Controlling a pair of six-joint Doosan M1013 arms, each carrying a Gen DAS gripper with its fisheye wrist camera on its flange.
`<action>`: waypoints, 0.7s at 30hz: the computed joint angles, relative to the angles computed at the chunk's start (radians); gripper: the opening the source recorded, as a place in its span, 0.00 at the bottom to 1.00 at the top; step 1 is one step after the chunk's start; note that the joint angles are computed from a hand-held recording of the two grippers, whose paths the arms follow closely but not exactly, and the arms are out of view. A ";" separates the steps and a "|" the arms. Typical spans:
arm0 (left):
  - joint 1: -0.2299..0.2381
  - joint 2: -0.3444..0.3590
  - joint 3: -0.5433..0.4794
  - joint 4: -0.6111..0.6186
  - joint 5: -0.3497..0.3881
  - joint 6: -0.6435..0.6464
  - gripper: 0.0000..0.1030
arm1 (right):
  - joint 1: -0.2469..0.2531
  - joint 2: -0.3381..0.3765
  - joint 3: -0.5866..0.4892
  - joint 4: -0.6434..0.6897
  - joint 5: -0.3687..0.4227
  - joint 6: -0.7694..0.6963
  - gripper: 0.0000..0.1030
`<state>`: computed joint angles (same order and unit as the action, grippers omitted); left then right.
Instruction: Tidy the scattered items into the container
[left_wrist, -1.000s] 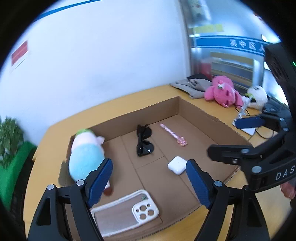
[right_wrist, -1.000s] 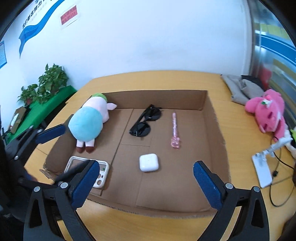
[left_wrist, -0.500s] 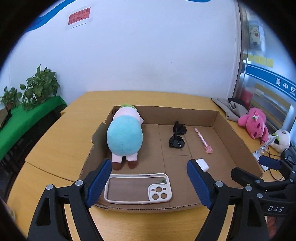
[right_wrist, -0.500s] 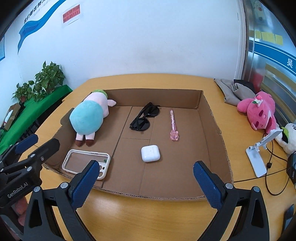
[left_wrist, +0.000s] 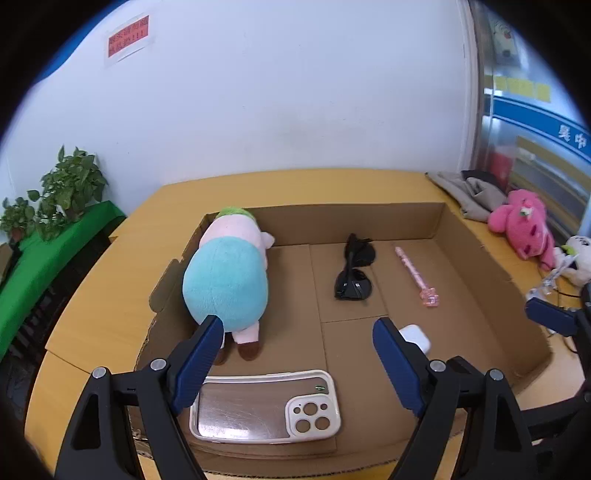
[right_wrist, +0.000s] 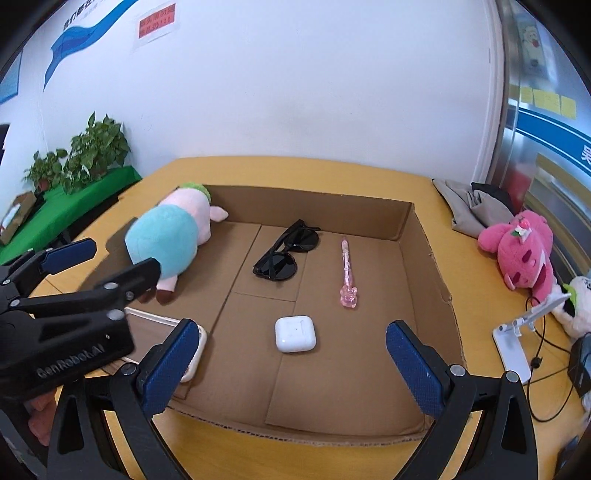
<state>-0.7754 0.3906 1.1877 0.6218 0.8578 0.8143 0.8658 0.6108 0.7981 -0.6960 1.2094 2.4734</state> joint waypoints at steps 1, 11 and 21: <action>-0.003 0.006 -0.001 0.017 0.012 -0.017 0.81 | -0.002 0.008 -0.001 -0.006 0.006 -0.005 1.00; 0.009 0.015 0.019 -0.058 0.042 -0.001 0.81 | -0.032 -0.010 0.101 0.100 -0.086 0.086 1.00; 0.004 -0.008 0.050 -0.047 0.020 -0.048 0.81 | -0.030 -0.021 0.151 0.091 -0.129 0.124 1.00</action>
